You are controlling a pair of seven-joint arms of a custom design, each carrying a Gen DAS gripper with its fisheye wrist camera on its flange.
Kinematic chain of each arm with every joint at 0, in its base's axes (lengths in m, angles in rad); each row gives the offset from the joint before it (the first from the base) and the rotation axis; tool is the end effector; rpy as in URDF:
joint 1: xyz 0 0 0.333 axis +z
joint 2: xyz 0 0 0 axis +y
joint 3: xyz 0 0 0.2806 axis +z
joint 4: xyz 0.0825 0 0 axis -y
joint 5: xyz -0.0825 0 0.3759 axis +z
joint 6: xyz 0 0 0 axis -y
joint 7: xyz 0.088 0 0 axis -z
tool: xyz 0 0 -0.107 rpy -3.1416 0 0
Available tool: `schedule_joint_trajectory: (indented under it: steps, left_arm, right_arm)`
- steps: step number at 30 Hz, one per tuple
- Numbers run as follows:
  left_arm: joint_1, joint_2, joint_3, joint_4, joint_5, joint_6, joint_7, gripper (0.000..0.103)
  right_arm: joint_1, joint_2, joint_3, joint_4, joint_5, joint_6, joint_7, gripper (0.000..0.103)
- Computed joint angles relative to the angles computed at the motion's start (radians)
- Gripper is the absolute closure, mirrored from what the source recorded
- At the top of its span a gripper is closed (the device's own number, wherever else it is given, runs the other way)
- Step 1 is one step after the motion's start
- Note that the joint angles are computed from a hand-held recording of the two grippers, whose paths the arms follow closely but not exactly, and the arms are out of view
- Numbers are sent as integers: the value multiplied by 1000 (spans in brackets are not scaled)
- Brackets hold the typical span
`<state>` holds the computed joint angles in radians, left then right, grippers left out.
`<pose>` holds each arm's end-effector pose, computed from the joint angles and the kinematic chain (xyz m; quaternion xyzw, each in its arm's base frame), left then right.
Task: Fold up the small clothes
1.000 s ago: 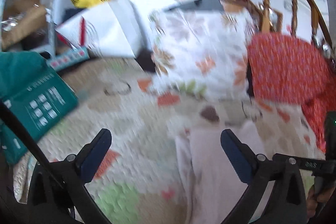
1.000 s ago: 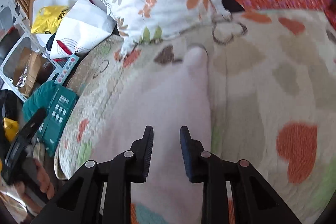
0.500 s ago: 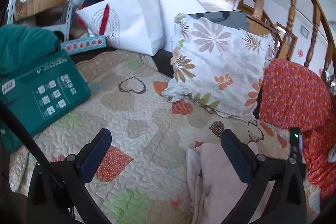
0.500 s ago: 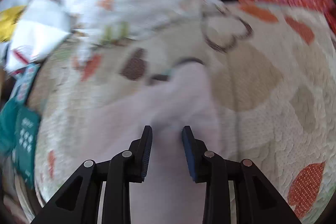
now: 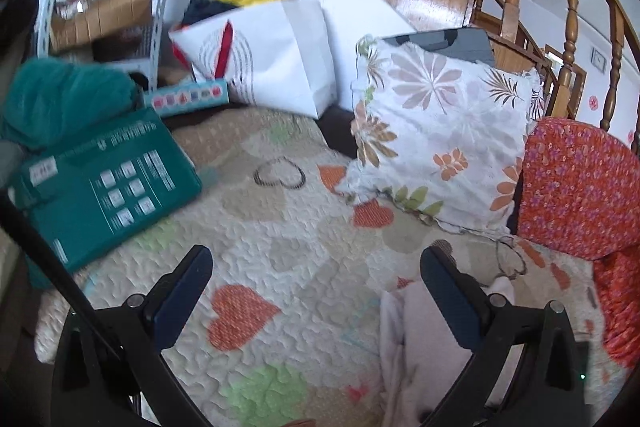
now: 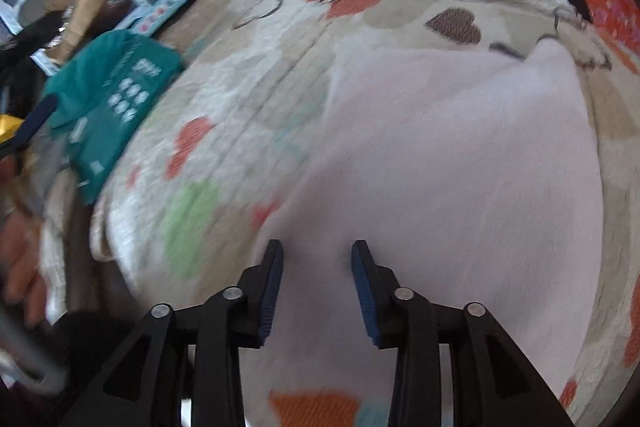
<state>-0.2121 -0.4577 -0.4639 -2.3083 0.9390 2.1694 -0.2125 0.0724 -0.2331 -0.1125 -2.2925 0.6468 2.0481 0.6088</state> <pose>0.3703 -0.2796 0.5208 -0.7757 0.3830 -0.2948 0.4058 0.4790 0.0128 0.4234 -0.8487 0.4398 0.0904 0.2795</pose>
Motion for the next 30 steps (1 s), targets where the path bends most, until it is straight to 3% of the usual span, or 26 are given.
schedule_joint_trajectory:
  steps: [4, 9, 15, 21, 30]
  left_arm:
    - [0, 2, -33, 11, 70, -25, -21, 0]
    - [-33, 53, -50, 50, 73, -57, -13, 0]
    - [-120, 195, -89, 163, 72, -189, -2, 0]
    - [-207, 287, -15, 183, 39, -66, 46, 0]
    - [-266, 403, 61, 229, -60, -28, 186, 0]
  right_arm:
    - [-39, -87, -32, -77, -43, 49, -36, 55]
    - [-98, -120, -110, -84, -35, 21, -72, 54]
    - [-143, -124, -139, -98, 2, 96, -102, 49]
    - [-170, -116, -135, -97, 5, 118, -99, 47]
    - [-174, -121, -122, -141, -48, 203, -95, 45]
